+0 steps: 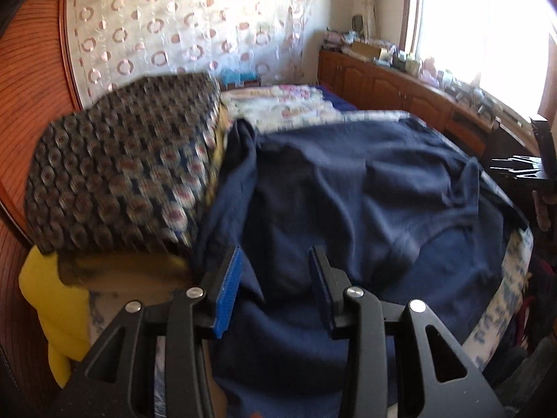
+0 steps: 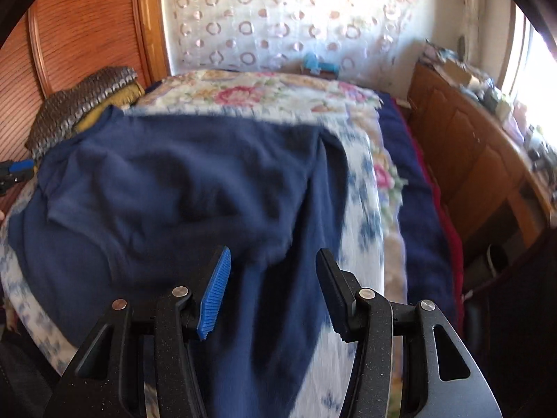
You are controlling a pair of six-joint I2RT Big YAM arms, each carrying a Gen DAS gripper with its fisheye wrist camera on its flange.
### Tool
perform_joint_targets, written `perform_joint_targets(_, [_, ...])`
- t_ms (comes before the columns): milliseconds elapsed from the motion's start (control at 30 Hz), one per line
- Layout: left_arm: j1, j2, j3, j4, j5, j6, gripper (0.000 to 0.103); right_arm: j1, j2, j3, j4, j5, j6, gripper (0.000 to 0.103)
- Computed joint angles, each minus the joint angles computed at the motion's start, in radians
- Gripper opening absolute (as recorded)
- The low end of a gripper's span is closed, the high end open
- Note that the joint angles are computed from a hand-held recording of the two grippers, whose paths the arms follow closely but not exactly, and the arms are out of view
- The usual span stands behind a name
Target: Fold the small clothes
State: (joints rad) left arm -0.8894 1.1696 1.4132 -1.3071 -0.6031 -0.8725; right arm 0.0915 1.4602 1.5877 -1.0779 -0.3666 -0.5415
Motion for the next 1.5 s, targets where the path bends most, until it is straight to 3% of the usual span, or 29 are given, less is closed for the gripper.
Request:
perform_joint_targets(233, [0.018,0.015,-0.051,0.011,0.064,-0.009,0.038,-0.073,-0.033,-0.083,-0.023,-0.008,-0.019,0.051])
perform_joint_targets(333, [0.012,0.023,-0.054,0.009,0.054,-0.007,0.039,-0.086,-0.033,-0.093,-0.030,-0.009,-0.014,0.044])
perform_joint_targets(433, [0.001,0.039,-0.046,0.001,0.032,-0.004,0.040,-0.092,-0.040,-0.103,-0.023,-0.026,-0.018,0.029])
perform_joint_targets(467, [0.000,0.043,-0.044,0.001,0.030,-0.006,0.040,-0.092,-0.040,-0.102,-0.029,-0.038,-0.024,0.015])
perform_joint_targets(500, [0.001,0.044,-0.045,0.005,0.032,-0.006,0.040,-0.093,-0.039,-0.101,-0.036,-0.048,-0.036,0.008])
perform_joint_targets(567, [0.003,0.041,-0.049,0.015,0.038,-0.008,0.041,-0.094,-0.046,-0.110,-0.036,-0.056,-0.066,0.002])
perform_joint_targets(667, [0.003,0.035,-0.054,0.021,0.044,-0.009,0.042,-0.103,-0.054,-0.113,-0.029,-0.057,-0.081,0.000])
perform_joint_targets(800, [0.003,0.031,-0.057,0.021,0.044,-0.006,0.043,-0.141,-0.064,-0.100,0.031,-0.021,-0.022,0.000])
perform_joint_targets(967, [0.006,0.030,-0.057,0.024,0.049,0.002,0.045,-0.149,-0.048,-0.073,0.008,-0.009,-0.001,0.000])
perform_joint_targets(1067, [0.006,0.033,-0.055,0.022,0.049,0.006,0.046,-0.135,-0.061,-0.084,0.043,0.011,0.026,0.003])
perform_joint_targets(1233, [0.006,0.035,-0.053,0.023,0.049,0.008,0.047,-0.102,-0.079,-0.090,0.086,-0.033,0.076,0.026])
perform_joint_targets(1300, [0.005,0.035,-0.053,0.022,0.048,0.007,0.047,-0.078,-0.079,-0.091,0.096,-0.037,0.084,0.052])
perform_joint_targets(1333, [0.005,0.036,-0.052,0.021,0.047,0.008,0.047,-0.064,-0.078,-0.093,0.108,-0.038,0.090,0.057])
perform_joint_targets(1500, [0.005,0.039,-0.049,0.016,0.043,0.009,0.048,-0.007,-0.021,-0.058,0.108,-0.062,0.181,0.063])
